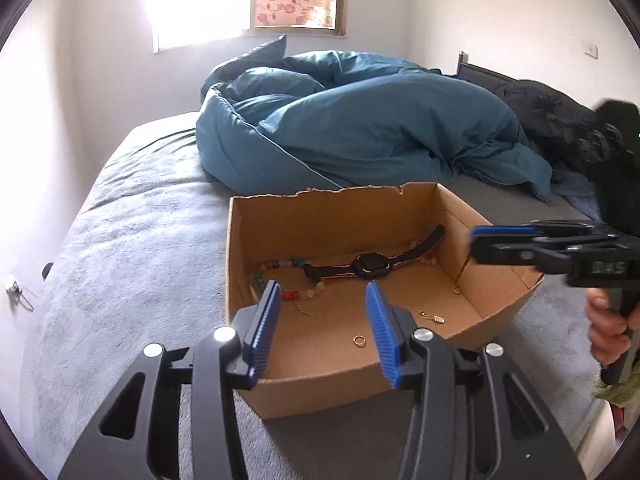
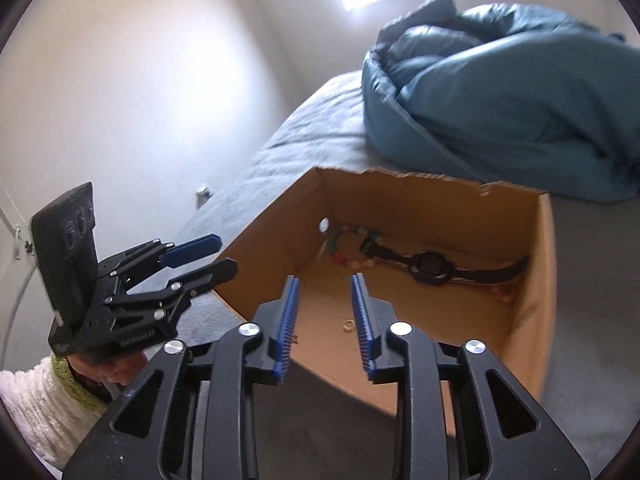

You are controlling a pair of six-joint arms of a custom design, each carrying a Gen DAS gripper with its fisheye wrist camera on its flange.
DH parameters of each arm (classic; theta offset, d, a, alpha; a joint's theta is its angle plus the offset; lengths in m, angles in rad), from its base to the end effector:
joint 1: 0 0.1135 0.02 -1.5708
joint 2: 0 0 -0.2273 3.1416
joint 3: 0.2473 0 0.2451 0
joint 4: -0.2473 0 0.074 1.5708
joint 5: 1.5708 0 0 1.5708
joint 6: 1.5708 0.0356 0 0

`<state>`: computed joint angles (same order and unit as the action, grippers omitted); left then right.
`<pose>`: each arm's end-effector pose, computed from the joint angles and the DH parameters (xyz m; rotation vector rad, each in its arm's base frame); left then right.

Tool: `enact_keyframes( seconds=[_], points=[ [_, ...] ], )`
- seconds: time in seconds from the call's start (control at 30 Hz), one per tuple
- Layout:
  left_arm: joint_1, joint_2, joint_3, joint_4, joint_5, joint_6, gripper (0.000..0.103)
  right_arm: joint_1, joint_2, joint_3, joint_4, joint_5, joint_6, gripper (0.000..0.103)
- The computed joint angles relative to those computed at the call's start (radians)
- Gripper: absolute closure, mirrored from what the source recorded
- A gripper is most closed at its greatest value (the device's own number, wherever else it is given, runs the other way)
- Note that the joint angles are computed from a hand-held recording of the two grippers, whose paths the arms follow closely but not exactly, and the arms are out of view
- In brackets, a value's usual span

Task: Organize jewelry

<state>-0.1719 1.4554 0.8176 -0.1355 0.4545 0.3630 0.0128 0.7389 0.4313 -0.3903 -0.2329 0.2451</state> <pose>0.2893 -0.0661 0.1720 0.8151 2.1357 -0.4323 0.1798 0.0105 0.1820 0.1403 2.2731 0.4002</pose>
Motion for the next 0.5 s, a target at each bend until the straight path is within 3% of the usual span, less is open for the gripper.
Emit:
enact_keyframes(
  seconds=[0.13, 0.2, 0.3, 0.5],
  points=[
    [0.037, -0.022, -0.016, 0.006, -0.031, -0.059, 0.055, -0.015, -0.272, -0.047, -0.194, 0.156, 0.021, 0.062],
    [0.063, 0.016, 0.011, -0.011, -0.048, -0.106, 0.054, -0.084, -0.346, -0.068, -0.26, 0.177, 0.025, 0.06],
    [0.085, 0.117, 0.087, -0.063, -0.072, -0.173, 0.054, -0.293, -0.332, -0.105, -0.285, 0.063, 0.0, 0.06],
    [0.069, 0.193, 0.131, -0.112, -0.06, -0.207, 0.054, -0.531, -0.069, -0.148, -0.157, -0.162, -0.037, 0.06]
  ],
)
